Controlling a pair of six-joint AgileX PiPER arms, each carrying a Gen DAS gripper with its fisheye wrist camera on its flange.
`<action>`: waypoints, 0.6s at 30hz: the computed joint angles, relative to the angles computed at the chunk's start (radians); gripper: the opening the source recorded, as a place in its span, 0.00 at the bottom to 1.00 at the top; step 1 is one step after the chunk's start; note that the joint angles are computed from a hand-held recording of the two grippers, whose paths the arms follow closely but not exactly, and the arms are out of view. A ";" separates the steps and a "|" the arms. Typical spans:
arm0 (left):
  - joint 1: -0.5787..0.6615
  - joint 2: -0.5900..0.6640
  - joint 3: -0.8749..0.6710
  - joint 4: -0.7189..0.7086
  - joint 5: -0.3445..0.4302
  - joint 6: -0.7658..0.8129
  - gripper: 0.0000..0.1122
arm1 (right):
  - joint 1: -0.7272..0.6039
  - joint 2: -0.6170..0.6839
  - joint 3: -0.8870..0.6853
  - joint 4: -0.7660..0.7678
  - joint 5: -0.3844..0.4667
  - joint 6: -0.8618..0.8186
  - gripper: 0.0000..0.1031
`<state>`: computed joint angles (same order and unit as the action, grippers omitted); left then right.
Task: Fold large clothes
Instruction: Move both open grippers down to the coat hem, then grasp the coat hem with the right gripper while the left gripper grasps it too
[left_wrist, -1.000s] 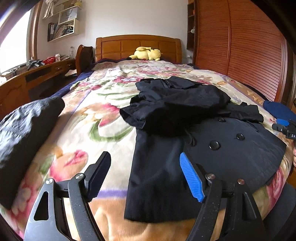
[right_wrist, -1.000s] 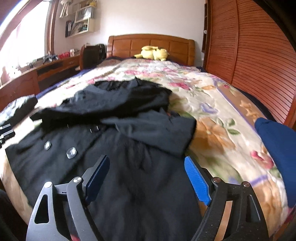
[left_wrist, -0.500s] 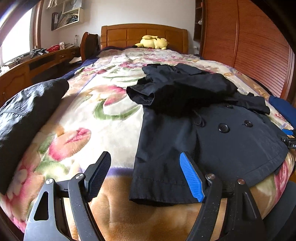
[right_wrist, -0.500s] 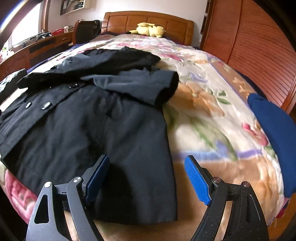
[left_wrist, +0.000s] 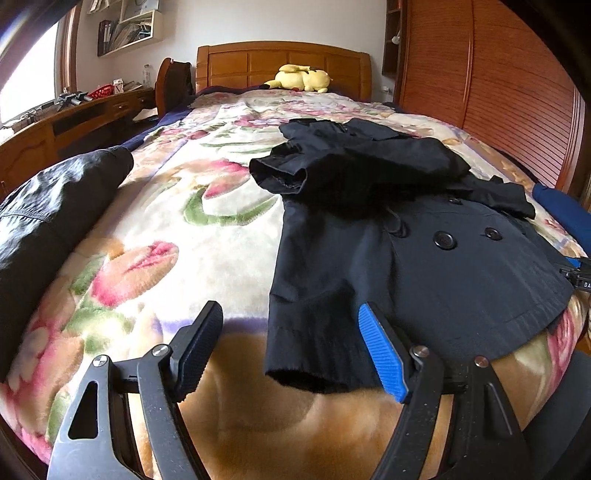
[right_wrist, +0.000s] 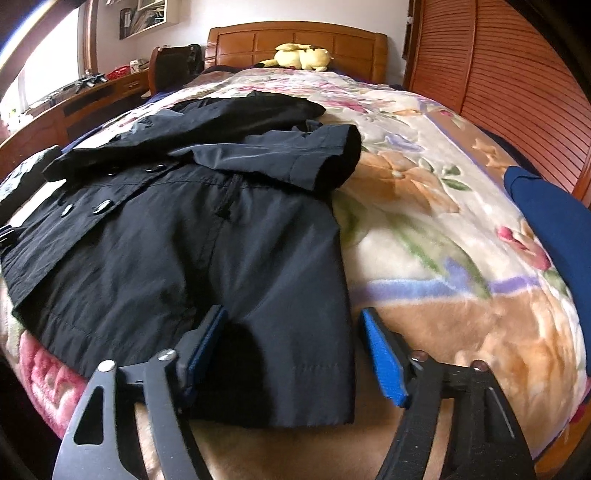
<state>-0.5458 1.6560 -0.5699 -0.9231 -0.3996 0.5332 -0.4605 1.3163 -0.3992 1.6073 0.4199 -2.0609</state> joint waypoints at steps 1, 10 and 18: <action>-0.005 -0.008 0.009 0.001 -0.004 -0.003 0.60 | -0.011 -0.008 0.005 -0.020 0.012 0.011 0.62; -0.013 -0.045 0.070 0.030 -0.026 -0.078 0.43 | -0.114 -0.052 0.018 -0.195 0.140 0.101 0.36; -0.034 -0.024 0.039 -0.099 -0.020 0.030 0.42 | -0.190 0.017 -0.004 -0.216 0.272 0.081 0.18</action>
